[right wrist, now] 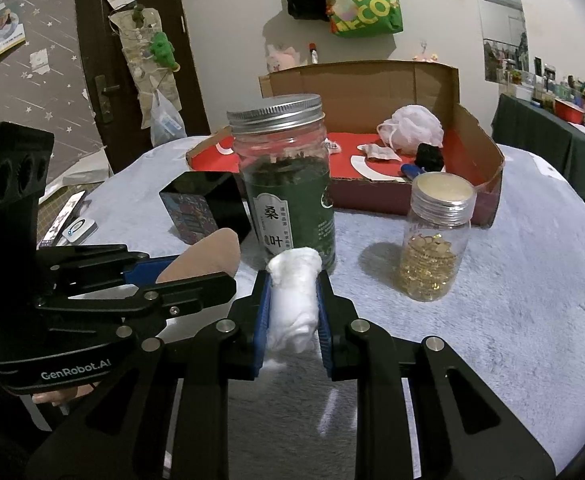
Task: Organize soft objects
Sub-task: 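Lift and carry the sponge pad and white cloth over the box with both tools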
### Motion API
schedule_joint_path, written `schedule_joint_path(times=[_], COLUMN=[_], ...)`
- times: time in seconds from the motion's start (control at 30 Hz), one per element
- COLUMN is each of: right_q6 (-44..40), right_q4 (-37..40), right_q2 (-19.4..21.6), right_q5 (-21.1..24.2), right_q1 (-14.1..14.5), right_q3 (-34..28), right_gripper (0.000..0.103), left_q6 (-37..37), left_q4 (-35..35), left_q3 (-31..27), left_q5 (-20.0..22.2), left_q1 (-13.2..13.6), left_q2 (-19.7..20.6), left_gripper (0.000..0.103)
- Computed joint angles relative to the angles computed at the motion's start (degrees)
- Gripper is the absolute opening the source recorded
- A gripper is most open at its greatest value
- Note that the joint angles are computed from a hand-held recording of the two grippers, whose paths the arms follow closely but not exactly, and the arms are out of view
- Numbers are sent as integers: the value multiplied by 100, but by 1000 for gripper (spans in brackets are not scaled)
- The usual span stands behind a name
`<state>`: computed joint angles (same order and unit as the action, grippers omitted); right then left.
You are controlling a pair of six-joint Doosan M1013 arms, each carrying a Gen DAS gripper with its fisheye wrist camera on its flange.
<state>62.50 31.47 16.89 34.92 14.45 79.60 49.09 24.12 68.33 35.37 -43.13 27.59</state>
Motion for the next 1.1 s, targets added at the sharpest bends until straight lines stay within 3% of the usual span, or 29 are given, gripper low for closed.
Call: schedule_joint_path(times=[0.47,0.87,1.1], right_q6=[169,548,648], right_q4=[-117,-324,-369], right_q2=[-33,-81,-46], right_q5=[-1,48,178], right_q1=[-72,-338,-509], right_q3=[48,145,92], right_gripper=[20,20,20], left_q6=[-324,-1136,-1194], left_q4=[191,707,815], left_q3=[190,630,710], left_q5=[41,280,462], left_q1=[55,229,365], left_q2=[-123,-417,-477], left_gripper=[24,24,24])
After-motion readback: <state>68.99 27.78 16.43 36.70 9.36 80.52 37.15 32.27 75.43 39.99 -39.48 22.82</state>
